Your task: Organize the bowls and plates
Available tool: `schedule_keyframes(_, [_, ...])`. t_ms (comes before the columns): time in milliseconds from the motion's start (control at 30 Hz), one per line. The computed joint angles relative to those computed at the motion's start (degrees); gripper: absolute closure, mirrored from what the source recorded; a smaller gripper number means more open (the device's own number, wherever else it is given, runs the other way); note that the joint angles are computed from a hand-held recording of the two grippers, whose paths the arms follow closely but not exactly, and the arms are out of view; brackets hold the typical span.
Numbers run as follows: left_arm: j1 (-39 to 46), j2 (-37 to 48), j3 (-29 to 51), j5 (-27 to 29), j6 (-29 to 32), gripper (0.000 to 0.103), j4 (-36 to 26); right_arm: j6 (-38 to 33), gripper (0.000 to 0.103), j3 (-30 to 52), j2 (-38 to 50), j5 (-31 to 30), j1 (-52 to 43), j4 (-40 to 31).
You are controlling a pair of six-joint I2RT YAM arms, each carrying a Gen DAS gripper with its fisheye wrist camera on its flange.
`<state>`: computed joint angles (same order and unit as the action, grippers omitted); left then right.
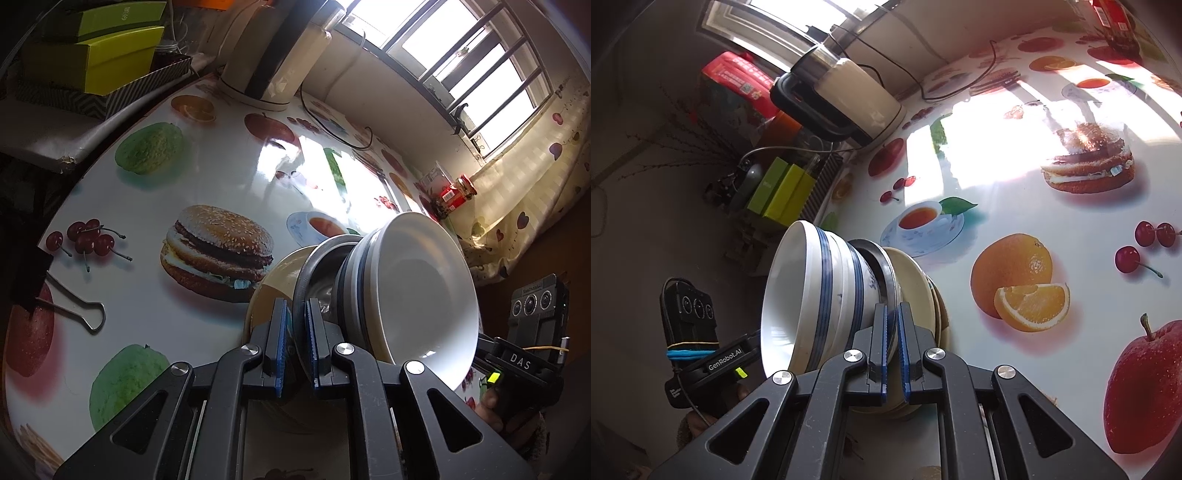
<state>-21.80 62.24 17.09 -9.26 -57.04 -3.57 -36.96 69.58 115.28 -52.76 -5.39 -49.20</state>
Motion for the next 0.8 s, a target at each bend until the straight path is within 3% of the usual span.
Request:
schedule_keyframes(267, [-1.87,-0.3,1.04,-3.66,-0.28,0.077,-3.67,0.46,0.09,-1.03,-0.96,1.0,-0.08,1.87])
schedule_keyframes(433, [-5.99,-0.9,2.2,-9.74,-2.75,0.062,-8.6,1.29,0.07,-4.02,-3.92,2.87,-0.99,6.31])
schedule_keyframes(567, [-11.24,-1.24,3.29,-15.02,-5.95,0.061,-12.96,-0.39,0.058,-7.44,-7.77,4.32,-2.02,9.12])
schedule_keyframes(633, [-14.17,-0.3,4.65,-18.58,-8.79,0.051,-16.59,-1.05,0.048,-9.44,-9.82,4.94,-2.7,10.8])
schedule_keyframes(800, [-20.0,0.55,5.57,-22.26,-14.52,0.048,-20.87,-3.86,0.039,-16.66,-16.77,7.62,-3.4,16.25])
